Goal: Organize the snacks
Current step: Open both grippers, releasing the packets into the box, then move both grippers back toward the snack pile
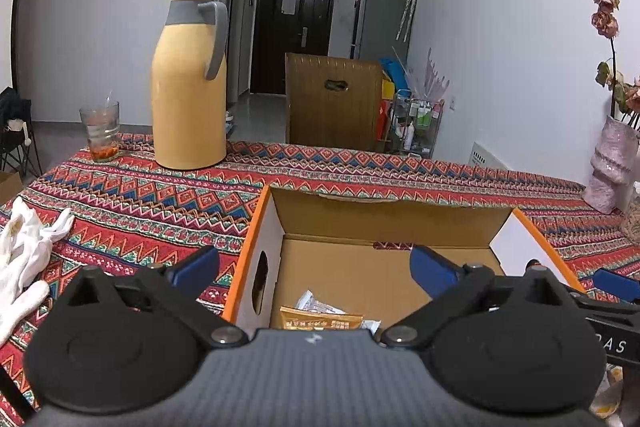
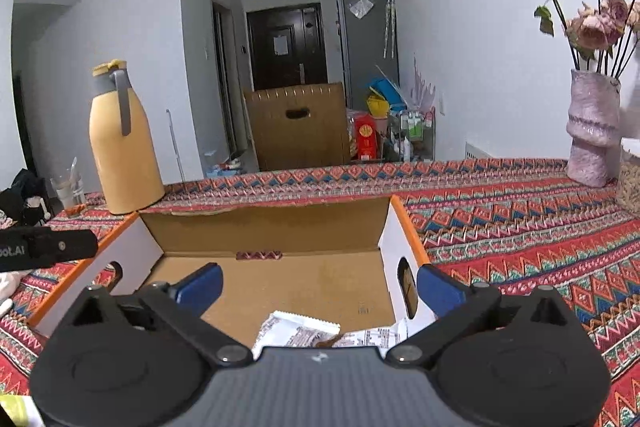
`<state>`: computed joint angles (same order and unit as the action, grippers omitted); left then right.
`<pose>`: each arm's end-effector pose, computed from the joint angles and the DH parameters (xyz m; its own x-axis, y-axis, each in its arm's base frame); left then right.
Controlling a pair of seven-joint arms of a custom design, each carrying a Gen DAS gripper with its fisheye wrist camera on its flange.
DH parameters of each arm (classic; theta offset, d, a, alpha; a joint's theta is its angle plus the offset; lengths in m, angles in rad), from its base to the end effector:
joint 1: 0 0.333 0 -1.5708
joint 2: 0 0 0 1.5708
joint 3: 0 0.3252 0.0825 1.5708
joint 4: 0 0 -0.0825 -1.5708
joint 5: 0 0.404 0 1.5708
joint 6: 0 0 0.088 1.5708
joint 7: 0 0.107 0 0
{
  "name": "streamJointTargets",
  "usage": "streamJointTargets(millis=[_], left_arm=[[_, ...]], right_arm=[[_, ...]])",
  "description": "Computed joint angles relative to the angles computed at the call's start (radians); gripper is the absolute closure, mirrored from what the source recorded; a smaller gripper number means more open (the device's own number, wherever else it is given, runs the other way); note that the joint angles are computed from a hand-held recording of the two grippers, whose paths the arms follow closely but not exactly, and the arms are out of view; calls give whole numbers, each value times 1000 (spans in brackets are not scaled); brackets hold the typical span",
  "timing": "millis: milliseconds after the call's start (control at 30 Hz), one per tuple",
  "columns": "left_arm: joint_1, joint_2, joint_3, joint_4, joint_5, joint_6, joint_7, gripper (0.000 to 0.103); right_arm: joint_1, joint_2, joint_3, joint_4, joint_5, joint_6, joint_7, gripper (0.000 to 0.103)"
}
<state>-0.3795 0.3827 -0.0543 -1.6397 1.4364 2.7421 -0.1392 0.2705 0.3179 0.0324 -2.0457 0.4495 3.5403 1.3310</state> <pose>0.6385 -0.3331 0.4497 0.0496 -0.9952 0.0838 -0.4536 -0.0972 -0.8859 0.6332 0.1401 0.4174 0.0727 -0.9921 -0.1021 -0.4204 0.0623 -0.9052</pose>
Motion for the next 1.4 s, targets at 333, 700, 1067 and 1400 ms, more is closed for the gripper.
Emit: streamJointTargets(millis=[333, 700, 1067, 1400], left_arm=[[-4, -85, -21, -72, -1, -59, 4, 0], [53, -259, -104, -271, 101, -69, -99, 0], [116, -410, -168, -488, 166, -4, -242, 0], [143, -464, -191, -605, 180, 40, -299, 0]], right_arm=[[57, -73, -21, -62, 76, 25, -99, 0], [52, -227, 34, -257, 68, 71, -105, 0], [49, -332, 57, -436, 43, 69, -32, 0], [46, -388, 61, -541, 21, 51, 47, 0]])
